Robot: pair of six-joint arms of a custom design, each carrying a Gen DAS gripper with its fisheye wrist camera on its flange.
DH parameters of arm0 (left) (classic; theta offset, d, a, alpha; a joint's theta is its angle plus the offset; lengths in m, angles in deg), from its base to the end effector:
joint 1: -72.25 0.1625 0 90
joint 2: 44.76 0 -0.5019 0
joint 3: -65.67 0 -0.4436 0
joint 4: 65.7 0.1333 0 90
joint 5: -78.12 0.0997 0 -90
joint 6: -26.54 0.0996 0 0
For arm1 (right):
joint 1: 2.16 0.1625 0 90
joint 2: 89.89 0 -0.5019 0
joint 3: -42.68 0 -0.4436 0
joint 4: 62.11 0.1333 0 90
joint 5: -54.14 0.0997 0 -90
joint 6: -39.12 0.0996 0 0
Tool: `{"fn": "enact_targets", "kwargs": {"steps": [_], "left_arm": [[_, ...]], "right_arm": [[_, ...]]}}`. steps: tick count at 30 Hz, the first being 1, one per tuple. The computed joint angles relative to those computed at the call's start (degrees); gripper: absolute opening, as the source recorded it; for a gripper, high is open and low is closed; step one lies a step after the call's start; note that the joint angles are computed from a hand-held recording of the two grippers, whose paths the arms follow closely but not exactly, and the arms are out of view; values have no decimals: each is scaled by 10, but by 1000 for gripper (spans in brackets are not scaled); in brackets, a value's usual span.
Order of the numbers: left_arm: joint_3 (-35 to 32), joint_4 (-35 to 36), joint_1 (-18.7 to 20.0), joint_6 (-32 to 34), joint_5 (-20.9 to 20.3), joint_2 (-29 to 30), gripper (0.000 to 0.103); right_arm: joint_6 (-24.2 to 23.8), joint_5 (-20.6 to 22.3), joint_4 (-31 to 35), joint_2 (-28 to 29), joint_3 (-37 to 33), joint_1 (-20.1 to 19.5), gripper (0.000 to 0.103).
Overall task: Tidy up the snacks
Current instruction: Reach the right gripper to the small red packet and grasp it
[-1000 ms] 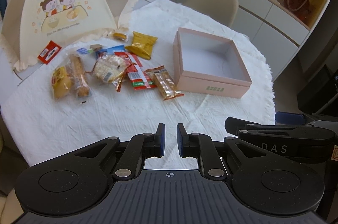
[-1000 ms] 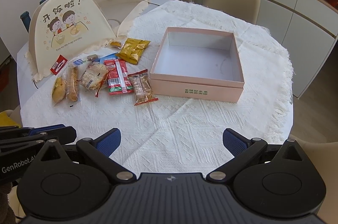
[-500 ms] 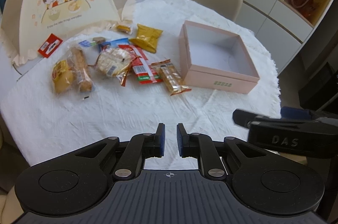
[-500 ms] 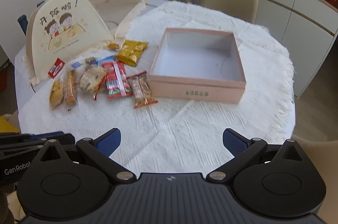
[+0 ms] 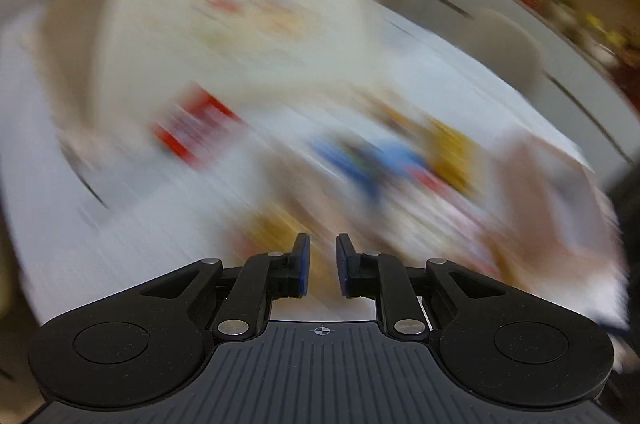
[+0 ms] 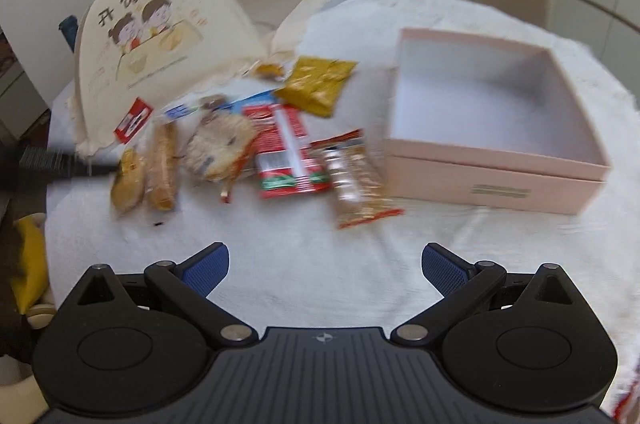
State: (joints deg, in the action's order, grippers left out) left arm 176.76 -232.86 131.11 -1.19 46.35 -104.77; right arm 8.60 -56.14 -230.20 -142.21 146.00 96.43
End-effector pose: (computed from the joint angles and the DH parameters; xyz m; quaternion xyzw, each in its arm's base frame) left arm -0.1455 -0.6624 0.2488 -0.0844 0.8540 -0.4046 0.3160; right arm 0.2048 -0.6945 0.1772 0.2815 -0.9156 0.1938 0.2119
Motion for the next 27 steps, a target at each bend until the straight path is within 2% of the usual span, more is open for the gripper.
{"fn": "enact_targets", "kwargs": {"steps": [2,4,6,9,12,14,16,17,18,21,22,26,27], "left_arm": [[-16,5,36,-35,14,-18,18],[-16,-43,66,-34,-24,-35,19],[-14,-66,83,-20,-42,-44,19],[-6,-90,97,-1,-57,-53,19],[4,-109,109,22,-68,-63,19],[16,-115,115,33,-76,-72,19],[26,-113,123,34,-91,-80,19],[33,-113,128,33,-102,-87,19],[37,-110,133,30,-112,-93,19],[48,-105,145,25,-139,-107,19],[49,-106,147,26,-143,-109,19],[52,-110,150,17,-157,-115,19],[52,-112,149,14,-160,-115,19]], "right_arm": [[9,3,20,18,-18,11,103],[-5,6,41,42,-46,25,102],[-44,13,44,78,-83,42,102],[-131,27,34,152,-159,65,102],[-189,14,39,234,-247,89,102],[-201,35,83,275,-299,96,102],[-208,65,158,309,-351,101,102],[-208,66,190,327,-376,105,97],[-212,61,204,344,-396,109,96],[-234,36,189,388,-433,120,96],[-233,31,204,401,-451,122,93],[-196,23,242,407,-469,128,61],[-191,26,237,400,-460,129,57]]}}
